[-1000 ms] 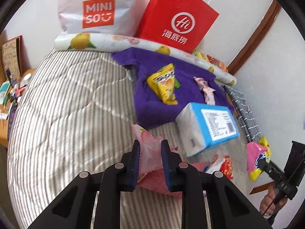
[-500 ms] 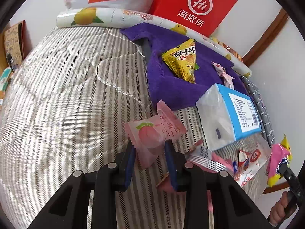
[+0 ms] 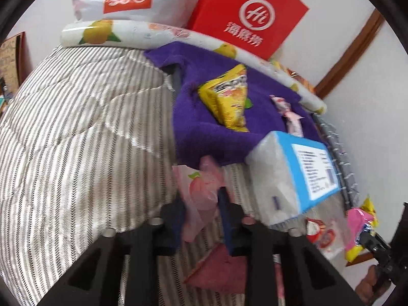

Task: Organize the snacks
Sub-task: 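Carry the peach packet with the left tool while the right tool carries the chip bag to the towel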

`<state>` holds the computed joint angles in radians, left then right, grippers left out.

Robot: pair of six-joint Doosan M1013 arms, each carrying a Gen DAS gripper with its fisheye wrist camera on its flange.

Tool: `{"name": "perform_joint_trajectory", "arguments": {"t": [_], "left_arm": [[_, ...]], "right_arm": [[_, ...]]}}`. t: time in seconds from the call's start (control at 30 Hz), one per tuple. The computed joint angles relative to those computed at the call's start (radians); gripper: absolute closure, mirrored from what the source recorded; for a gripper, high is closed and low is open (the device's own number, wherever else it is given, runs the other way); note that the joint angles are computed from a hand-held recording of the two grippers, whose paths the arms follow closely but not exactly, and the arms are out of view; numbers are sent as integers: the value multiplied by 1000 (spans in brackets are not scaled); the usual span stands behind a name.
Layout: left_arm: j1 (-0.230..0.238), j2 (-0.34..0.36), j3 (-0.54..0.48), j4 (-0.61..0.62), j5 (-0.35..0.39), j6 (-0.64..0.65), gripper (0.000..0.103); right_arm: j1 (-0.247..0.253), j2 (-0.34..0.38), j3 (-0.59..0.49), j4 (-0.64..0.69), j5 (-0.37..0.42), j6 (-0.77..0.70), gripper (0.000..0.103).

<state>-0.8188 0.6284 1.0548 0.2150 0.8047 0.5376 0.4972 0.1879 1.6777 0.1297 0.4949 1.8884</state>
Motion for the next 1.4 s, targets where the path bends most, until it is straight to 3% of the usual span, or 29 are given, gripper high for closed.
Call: {"name": "perform_joint_trajectory", "arguments": {"t": [0.1, 0.47, 0.77, 1.4], "left_arm": [[-13, 0, -18, 71, 42, -20, 82], [-24, -60, 24, 120, -52, -44, 82], [-37, -58, -11, 78, -89, 35, 82], [-42, 75, -289, -11, 72, 233, 82]], "right_arm": [[1, 0, -5, -24, 5, 19, 41], [-1, 3, -19, -68, 9, 51, 41], [0, 12, -45, -57, 4, 20, 41], [-14, 76, -174, -52, 13, -54, 41]]}}
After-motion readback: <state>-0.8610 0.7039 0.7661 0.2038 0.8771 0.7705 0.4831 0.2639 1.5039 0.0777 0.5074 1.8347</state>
